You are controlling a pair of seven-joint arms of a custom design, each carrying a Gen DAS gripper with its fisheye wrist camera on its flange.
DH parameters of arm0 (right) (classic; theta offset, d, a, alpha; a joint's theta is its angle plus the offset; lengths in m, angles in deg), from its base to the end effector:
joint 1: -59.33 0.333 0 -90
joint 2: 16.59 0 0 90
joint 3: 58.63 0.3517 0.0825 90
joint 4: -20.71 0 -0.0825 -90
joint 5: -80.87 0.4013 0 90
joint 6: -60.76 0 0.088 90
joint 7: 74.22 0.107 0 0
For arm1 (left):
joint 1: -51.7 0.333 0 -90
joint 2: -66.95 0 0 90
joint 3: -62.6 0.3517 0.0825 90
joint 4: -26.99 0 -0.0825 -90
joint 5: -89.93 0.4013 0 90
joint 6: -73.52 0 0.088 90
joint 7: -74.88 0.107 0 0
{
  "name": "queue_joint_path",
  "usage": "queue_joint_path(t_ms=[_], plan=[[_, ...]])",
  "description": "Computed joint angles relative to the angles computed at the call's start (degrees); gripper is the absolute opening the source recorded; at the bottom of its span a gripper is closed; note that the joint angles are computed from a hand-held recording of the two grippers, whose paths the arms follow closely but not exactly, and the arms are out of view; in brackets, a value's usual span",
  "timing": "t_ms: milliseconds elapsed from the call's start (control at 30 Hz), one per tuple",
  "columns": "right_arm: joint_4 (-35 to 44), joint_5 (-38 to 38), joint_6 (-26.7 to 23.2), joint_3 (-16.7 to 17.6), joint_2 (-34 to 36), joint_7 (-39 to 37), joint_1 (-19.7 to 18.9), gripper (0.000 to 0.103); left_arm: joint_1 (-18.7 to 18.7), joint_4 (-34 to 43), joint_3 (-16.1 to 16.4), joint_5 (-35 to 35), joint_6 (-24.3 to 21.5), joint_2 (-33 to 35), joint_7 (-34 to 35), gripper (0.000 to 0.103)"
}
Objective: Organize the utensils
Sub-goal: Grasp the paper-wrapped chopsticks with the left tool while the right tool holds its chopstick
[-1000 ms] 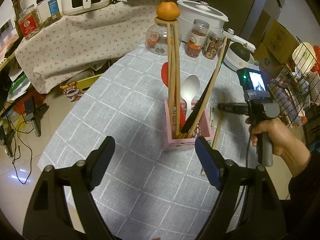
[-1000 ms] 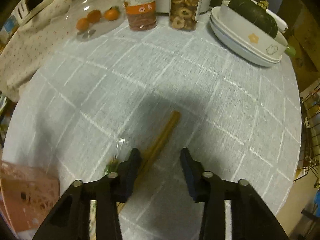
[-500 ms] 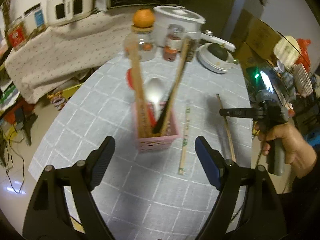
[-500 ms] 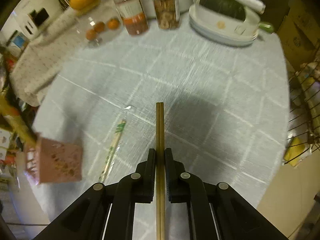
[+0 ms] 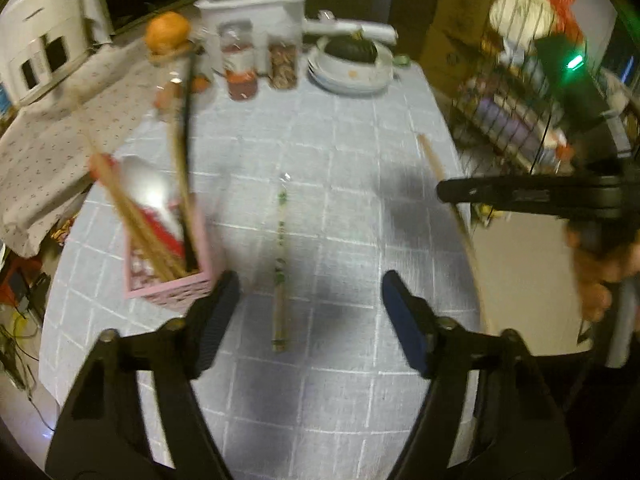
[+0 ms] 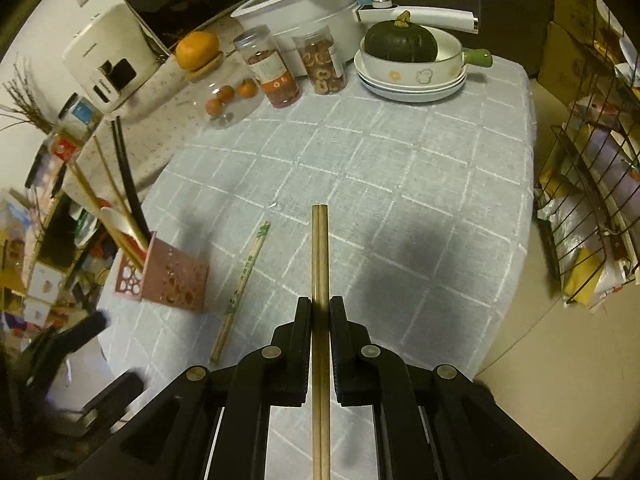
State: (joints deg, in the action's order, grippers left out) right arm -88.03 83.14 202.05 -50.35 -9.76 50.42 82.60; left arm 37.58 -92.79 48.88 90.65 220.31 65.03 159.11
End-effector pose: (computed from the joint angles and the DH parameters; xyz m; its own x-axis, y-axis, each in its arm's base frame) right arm 0.5532 0.3352 0.5162 -0.0305 -0.9565 -0.2901 -0.9362 0.1291 -0.3270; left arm 0.5236 -0.2783 0.5210 -0.3924 -0.9193 0.0296 -0.8112 0.3308 -0.4822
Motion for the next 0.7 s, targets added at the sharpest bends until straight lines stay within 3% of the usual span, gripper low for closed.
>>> queue_joint_path(t_ms=[200,300,500,700], plan=[[-2.86,3.19,1.71,-0.44,-2.24,-2.08,-1.2,0.009,-3.23,10.96,0.33,11.69,-8.71,10.92,-6.66,0.033],[-3.55,5.88,2.73,-0.54,-2.66,-3.82,-1.76,0.009,-5.31,18.91,2.12,13.84,-14.37,17.64,-9.88,0.032],[-4.87,10.28,4.02,-0.91,-3.52,-5.38,-2.57,0.009,-8.02,28.58,5.08,16.29,-20.76,25.52,-13.3,0.032],[-5.67,11.19,5.0,-1.17,-4.42,-6.78,-2.8,0.008,-8.62,31.84,6.06,16.16,-22.56,29.05,-13.45,0.032]])
